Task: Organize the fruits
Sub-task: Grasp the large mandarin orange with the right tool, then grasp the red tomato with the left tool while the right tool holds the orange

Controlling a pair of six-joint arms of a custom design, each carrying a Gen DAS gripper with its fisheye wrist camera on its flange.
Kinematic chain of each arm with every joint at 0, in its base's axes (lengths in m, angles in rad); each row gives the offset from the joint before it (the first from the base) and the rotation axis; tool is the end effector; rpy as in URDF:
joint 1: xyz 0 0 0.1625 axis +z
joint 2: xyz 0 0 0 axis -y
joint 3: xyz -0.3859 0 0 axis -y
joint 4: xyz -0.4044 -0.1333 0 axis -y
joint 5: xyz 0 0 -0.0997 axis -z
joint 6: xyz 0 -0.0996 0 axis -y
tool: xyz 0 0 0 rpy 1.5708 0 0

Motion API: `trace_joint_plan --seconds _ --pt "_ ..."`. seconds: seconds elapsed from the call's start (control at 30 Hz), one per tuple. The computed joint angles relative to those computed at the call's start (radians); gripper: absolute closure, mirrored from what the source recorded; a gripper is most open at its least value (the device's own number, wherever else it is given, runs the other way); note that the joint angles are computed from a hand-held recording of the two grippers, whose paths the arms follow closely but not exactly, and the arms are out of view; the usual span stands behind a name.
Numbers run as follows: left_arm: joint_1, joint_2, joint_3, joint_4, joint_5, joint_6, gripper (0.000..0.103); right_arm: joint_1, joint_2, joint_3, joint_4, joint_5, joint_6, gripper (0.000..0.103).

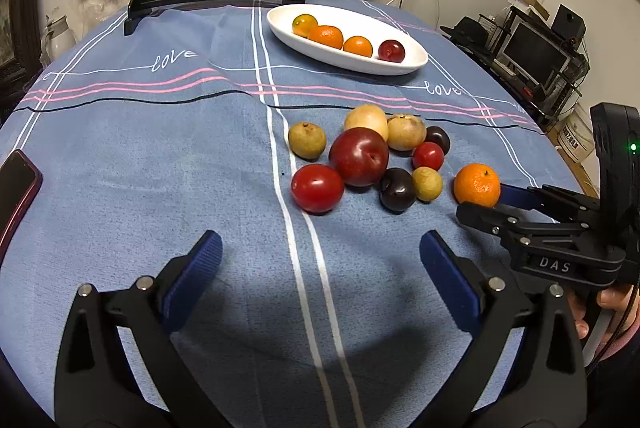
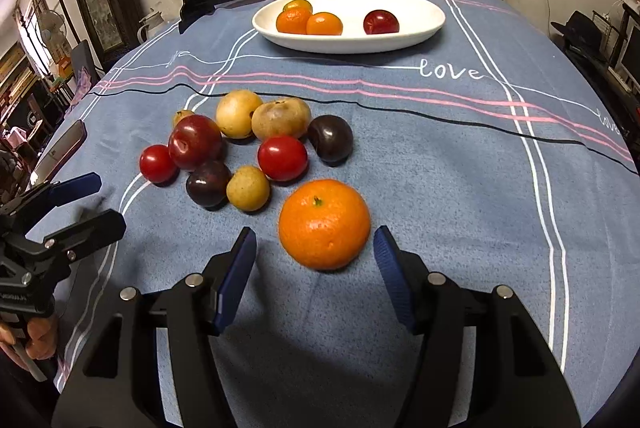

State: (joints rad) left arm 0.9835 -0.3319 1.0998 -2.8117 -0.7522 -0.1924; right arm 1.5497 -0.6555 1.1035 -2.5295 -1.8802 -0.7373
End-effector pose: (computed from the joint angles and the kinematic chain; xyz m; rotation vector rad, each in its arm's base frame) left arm -0.2582 -0.7597 -0.0078 0.2244 2.3985 -0.9291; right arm 0.0860 -0.8058 0.1885 0.8212 -2.4997 0.4858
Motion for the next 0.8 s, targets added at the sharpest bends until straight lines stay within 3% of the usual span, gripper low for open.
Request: trace_joint_plan --seconds 0.17,0.2,0.27,0.4,0.5,0.53,0.6,0.73,0.8 --pt "0.0 0.0 0.0 0.0 0.0 -0.002 0.002 0.009 0.031 -0.04 0.016 -0.032 -0.001 0.043" --pt "0.0 0.0 0.0 0.001 -0.001 -0.003 0.002 0.01 0.032 -0.04 0.01 -0.033 -0.002 0.051" --pt "0.001 -0.001 0.0 0.005 -0.001 -0.007 0.002 0.012 0.038 -0.044 -0.007 -0.045 -0.002 0.057" --pt "0.009 -0.005 -0.003 -0.015 -0.043 0.038 0.002 0.0 0.028 -0.052 0.023 -0.006 0.031 0.059" --pt "0.0 0.033 -0.07 0.028 0.049 0.157 0.005 -0.005 0.019 -0.042 0.027 0.006 0.039 0.059" --pt "0.0 0.042 -0.09 0.041 0.06 0.194 0.007 -0.005 0.016 -0.039 0.027 0.008 0.038 0.059" --pt "0.008 0.05 -0.125 0.1 0.041 0.205 0.026 -0.007 0.014 -0.035 0.027 0.009 0.038 0.059" --pt "0.028 0.073 -0.184 0.171 0.003 0.218 0.038 -0.007 0.015 -0.037 0.031 0.01 0.04 0.059" --pt "0.039 0.083 -0.214 0.221 -0.013 0.195 0.05 -0.008 0.014 -0.037 0.032 0.011 0.04 0.059"
